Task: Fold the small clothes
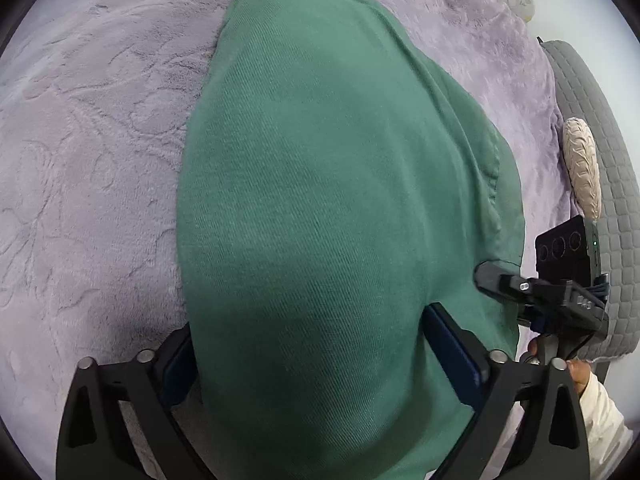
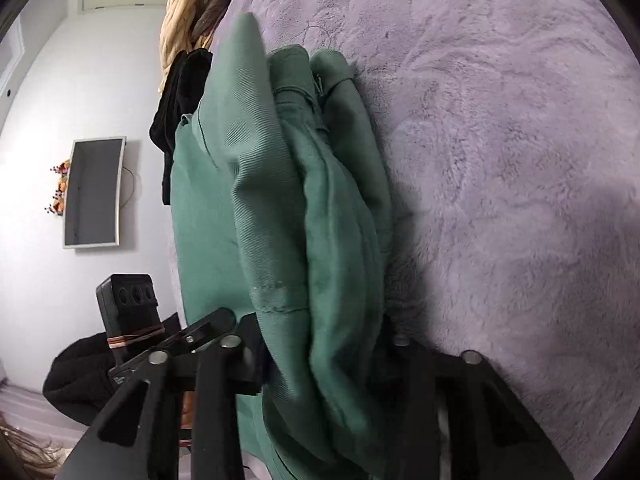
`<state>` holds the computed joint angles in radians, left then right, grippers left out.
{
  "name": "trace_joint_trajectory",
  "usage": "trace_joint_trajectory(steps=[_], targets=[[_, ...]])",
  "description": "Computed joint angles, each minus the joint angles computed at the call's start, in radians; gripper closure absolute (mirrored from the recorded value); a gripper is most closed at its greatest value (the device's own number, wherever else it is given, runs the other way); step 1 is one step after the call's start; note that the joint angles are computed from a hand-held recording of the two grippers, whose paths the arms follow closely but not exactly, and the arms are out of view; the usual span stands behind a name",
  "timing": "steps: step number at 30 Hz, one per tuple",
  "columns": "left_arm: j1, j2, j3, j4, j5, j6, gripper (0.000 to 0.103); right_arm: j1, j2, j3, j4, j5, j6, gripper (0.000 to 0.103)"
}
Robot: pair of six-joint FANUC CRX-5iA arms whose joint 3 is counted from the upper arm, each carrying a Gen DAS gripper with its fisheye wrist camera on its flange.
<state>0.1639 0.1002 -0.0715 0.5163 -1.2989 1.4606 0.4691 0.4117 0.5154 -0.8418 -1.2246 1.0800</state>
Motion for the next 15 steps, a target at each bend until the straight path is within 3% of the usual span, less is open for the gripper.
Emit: trace_joint_trajectory(steps=[2, 5, 9, 15], targets=[[0.001, -0.015, -0.006, -0.002, 0.005, -0.019, 0.029, -0.005, -0.028, -0.029, -0.043, 0.037, 0.028, 0.081], [0.019, -0.042, -0.023, 0.035, 0.005, -0.071, 0.049, 0.002, -0.063, -0.055, -0.086, 0.092, 0.035, 0.081], [0.07, -0.069, -0.045, 0.128, -0.032, -0.122, 0.054, 0.032, -0.103, -0.068, -0.097, 0.151, 0.01, 0.081], [0.196, -0.136, -0.05, 0.159, -0.152, -0.215, 0.054, 0.115, -0.123, -0.046, -0.073, 0.194, -0.049, 0.081]])
